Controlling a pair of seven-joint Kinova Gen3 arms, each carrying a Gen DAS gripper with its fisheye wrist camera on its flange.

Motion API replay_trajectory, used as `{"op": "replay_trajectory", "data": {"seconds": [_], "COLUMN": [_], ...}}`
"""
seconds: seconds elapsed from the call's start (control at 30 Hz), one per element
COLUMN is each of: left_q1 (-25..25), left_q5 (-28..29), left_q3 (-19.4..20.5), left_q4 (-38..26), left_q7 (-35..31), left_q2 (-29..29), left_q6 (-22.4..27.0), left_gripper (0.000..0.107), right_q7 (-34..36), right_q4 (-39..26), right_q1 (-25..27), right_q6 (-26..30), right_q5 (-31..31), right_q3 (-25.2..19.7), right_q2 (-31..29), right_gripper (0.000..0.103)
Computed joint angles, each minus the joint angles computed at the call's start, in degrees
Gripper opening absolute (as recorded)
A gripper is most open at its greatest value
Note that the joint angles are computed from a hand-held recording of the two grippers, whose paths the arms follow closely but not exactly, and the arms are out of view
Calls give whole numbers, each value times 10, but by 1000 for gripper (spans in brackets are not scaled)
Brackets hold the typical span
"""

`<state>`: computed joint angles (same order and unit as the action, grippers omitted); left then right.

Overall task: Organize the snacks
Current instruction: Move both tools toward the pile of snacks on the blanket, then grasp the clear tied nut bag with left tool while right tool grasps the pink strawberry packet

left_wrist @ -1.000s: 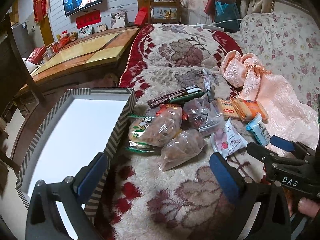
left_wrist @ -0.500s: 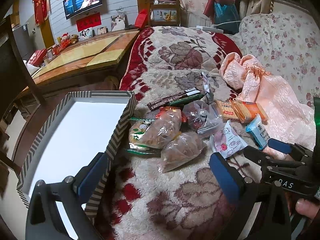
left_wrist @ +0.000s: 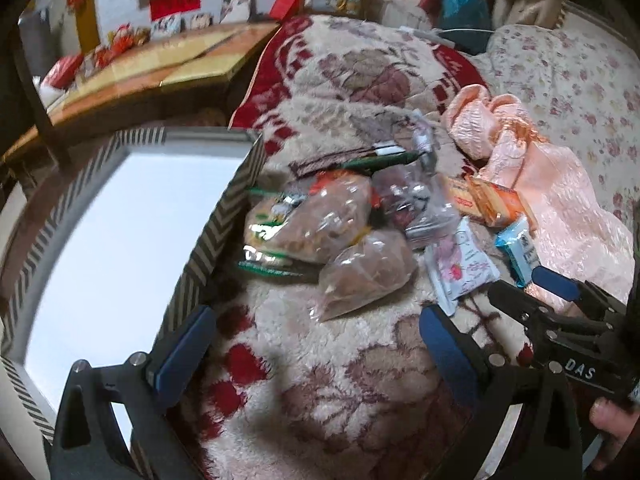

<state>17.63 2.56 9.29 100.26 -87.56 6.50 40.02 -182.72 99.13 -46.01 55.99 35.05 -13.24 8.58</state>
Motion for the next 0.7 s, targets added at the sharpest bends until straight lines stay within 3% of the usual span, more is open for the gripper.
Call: {"op": "replay_trajectory", "data": {"seconds": [0.2, 0.37, 0.7], "left_q1": [-12, 3, 7], "left_q5": [31, 19, 35], "left_q3": [0, 3, -7], "left_q4": [-18, -37, -91], "left_q7": [-11, -3, 50], "left_q2": [19, 35, 82], "left_q6": [18, 22, 48], "left_gripper": [103, 103, 102], "right_q7": [38, 54, 146], "right_q4": [-12, -6, -36], "right_q1": [1, 12, 23], "right_q6": [1, -19, -6], "right_q5": [0, -14, -31], "right_q3": [3, 9, 15], "right_q2": [10, 9, 30], "right_gripper": [87, 87, 87]}}
